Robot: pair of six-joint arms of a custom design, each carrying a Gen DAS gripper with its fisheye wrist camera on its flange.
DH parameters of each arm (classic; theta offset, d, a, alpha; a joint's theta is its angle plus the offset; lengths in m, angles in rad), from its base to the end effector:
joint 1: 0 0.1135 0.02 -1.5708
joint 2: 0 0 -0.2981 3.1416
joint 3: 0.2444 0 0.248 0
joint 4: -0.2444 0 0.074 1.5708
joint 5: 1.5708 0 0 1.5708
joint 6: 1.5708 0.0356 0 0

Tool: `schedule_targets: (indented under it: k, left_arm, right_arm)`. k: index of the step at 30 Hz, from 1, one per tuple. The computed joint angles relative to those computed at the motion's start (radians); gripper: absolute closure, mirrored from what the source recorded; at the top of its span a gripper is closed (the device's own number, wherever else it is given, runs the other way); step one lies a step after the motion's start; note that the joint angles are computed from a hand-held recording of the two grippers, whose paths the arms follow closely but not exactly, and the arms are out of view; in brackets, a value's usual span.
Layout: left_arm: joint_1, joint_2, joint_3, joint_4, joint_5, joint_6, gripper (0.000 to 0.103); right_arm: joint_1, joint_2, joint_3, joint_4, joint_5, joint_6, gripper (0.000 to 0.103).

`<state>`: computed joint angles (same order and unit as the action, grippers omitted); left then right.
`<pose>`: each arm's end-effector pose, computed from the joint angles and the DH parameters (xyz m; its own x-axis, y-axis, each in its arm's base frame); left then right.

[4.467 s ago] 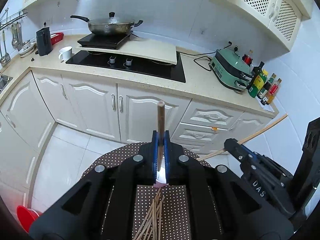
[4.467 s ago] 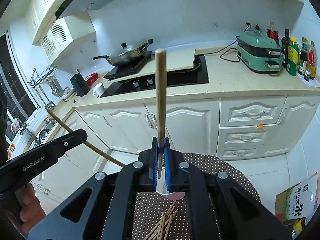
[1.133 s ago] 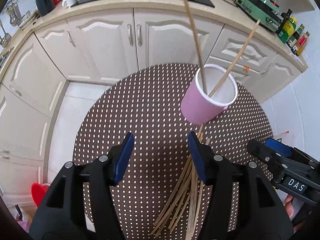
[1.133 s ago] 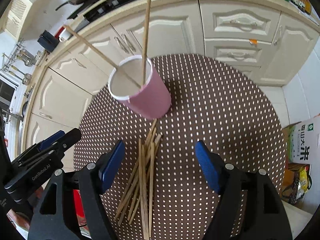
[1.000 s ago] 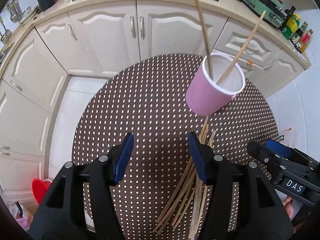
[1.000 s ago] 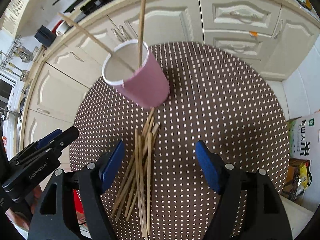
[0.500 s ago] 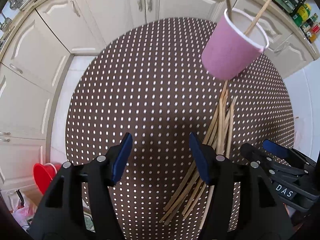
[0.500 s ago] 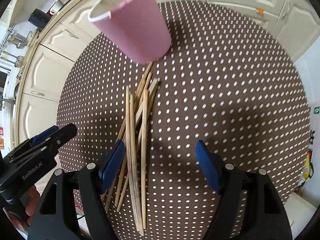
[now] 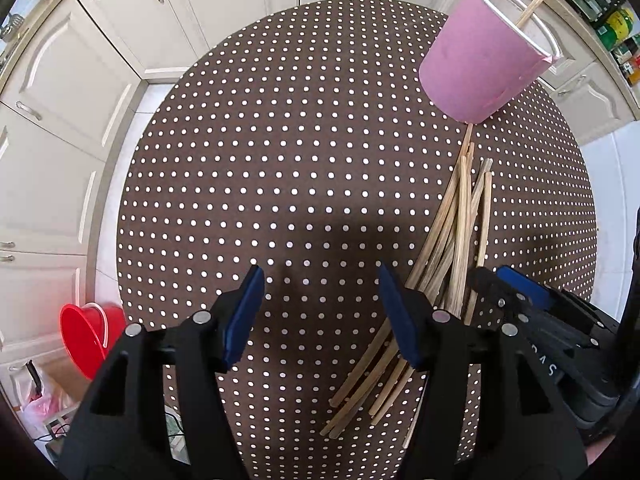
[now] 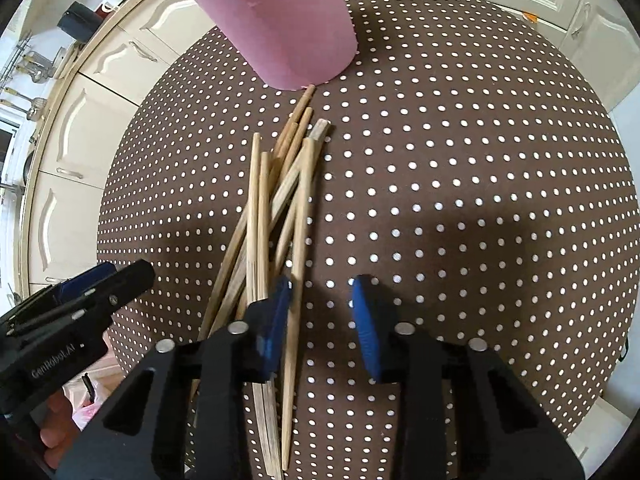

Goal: Organize utensils
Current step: 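Grasp a chopstick with the right tool while the left tool grasps another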

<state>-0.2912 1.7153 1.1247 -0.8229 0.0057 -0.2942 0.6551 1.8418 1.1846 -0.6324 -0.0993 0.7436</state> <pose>0.3001 -0.0902 0.2161 -0.9889 -0.0063 -0.1483 0.0013 0.9987 -0.0508 0.2812 0.2205 0.1961 -0.9859 0.0920 -0.1398 0.0535 0.9647 0.2580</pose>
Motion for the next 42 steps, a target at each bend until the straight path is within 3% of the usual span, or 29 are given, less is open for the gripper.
schedule_targets:
  k: [4, 10, 16, 22, 34, 42]
  left_arm:
    - [0.002, 0.007, -0.001, 0.011, 0.025, -0.007, 0.043]
    - [-0.011, 0.022, 0.021, 0.018, 0.066, -0.023, 0.043]
    - [-0.035, 0.055, 0.034, 0.064, 0.145, -0.022, 0.044]
    - [-0.074, 0.123, 0.066, 0.082, 0.174, -0.032, 0.069]
    - [-0.174, 0.282, 0.173, 0.133, 0.187, -0.138, 0.069]
    - [-0.223, 0.432, 0.355, 0.071, 0.144, -0.199, 0.075]
  right_arm:
    - [0.011, 0.026, 0.022, 0.012, 0.017, -0.004, 0.097]
    - [-0.050, 0.011, -0.055, 0.112, -0.051, -0.007, 0.097]
    - [-0.096, -0.030, -0.103, 0.132, -0.094, -0.031, 0.097]
    - [-0.135, -0.065, -0.129, 0.132, -0.130, -0.054, 0.098]
    - [-0.179, -0.102, -0.169, 0.139, -0.173, -0.076, 0.098]
    - [-0.184, -0.108, -0.171, 0.133, -0.179, -0.077, 0.098]
